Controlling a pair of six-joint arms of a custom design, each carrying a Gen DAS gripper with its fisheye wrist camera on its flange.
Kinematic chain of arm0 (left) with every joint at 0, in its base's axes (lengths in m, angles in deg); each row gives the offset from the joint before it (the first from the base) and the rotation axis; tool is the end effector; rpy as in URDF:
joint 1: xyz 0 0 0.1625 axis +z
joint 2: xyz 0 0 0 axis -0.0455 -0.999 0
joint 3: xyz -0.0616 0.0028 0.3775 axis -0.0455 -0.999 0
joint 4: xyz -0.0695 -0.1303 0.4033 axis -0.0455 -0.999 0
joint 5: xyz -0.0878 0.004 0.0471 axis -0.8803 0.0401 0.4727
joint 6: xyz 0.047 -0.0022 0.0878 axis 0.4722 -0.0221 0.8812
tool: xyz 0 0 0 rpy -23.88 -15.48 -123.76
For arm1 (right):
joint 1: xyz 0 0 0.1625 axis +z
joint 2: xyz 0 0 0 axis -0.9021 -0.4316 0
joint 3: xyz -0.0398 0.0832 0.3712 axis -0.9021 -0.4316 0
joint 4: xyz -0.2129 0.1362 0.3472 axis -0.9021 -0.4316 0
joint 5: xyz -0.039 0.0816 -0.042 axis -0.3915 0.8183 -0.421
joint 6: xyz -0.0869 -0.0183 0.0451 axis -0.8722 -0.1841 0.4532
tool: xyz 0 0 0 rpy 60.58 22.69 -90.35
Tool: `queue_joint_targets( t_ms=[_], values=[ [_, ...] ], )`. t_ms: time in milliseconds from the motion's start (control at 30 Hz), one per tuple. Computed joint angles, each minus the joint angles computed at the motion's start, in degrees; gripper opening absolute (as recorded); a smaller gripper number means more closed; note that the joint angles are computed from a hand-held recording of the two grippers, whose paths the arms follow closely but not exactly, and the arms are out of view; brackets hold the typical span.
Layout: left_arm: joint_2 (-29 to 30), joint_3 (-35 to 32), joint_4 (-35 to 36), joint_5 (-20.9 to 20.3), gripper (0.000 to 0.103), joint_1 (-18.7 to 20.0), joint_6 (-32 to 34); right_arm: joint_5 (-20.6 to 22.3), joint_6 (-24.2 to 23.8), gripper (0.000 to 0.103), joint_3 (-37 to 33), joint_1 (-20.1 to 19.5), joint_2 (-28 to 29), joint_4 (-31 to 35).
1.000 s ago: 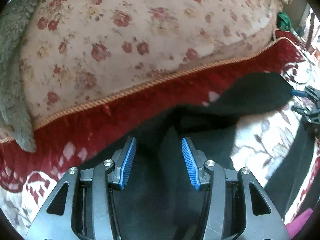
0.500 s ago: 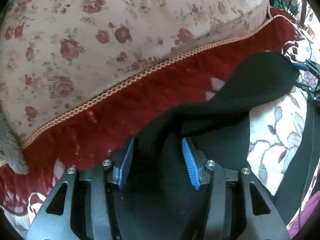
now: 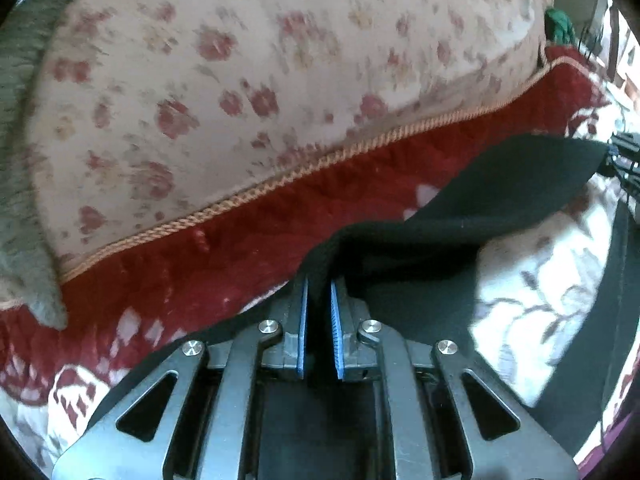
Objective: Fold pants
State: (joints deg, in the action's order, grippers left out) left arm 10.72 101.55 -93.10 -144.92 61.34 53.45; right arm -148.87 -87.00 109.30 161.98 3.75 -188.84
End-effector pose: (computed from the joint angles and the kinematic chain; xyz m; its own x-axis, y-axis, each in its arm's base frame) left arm -0.1440 -0.6043 0.2454 -0.5389 0.6038 -0.5874 0.7279 0.6848 0.0362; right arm 0.1477 -0.4670 0.2157 -0.5152 -0.3225 0.7941 -0.7633 0.5940 -0.2540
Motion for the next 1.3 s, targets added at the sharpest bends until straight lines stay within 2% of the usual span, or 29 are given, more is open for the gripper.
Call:
queue_joint_targets(
  t_ms=[100,300,567,733,833,933,1100,1200,1233,1300],
  values=[
    [-4.6,3.51,-1.91,0.39,0.009,-2.51,0.27,-0.28,1.94,0.005,1.15,0.96,-3.1,1.32],
    [-14.43,10.18,-0.8,1.61,0.007,-8.35,-1.0,-1.89,3.5,0.005,4.31,3.6,-8.87,2.05],
    [-28.69,20.48,6.53,-1.95,0.007,-15.83,-8.16,-6.1,3.49,0.005,11.9,6.47,-17.65,2.73],
    [-34.53,25.98,10.46,-2.56,0.007,-18.65,-14.51,-7.34,3.76,0.005,18.9,5.36,-21.95,2.34],
    [-37.6,29.48,12.47,-2.14,0.007,-19.59,-17.92,-6.21,5.11,0.005,23.43,3.43,-24.57,2.31],
    [-39.82,32.43,13.86,-1.91,0.007,-20.04,-20.87,-6.36,5.21,0.005,26.45,1.75,-24.23,-0.02],
    [-41.73,35.23,14.86,-1.94,0.007,-19.63,-24.93,-6.96,13.7,0.008,27.6,-0.61,-28.49,9.81],
    [-43.88,36.26,15.37,-2.41,0.007,-19.86,-26.9,-2.8,20.41,0.021,29.03,-2.76,-37.17,18.34],
    [-44.4,36.17,15.7,-2.85,0.007,-19.61,-27.36,0.23,22.97,0.027,30.12,-4.66,-42.17,22.08],
    [-45.62,36.13,16.59,-3.52,0.007,-19.43,-29.08,5.39,25.81,0.031,31.64,-7.87,-49.83,27.84]
  ],
)
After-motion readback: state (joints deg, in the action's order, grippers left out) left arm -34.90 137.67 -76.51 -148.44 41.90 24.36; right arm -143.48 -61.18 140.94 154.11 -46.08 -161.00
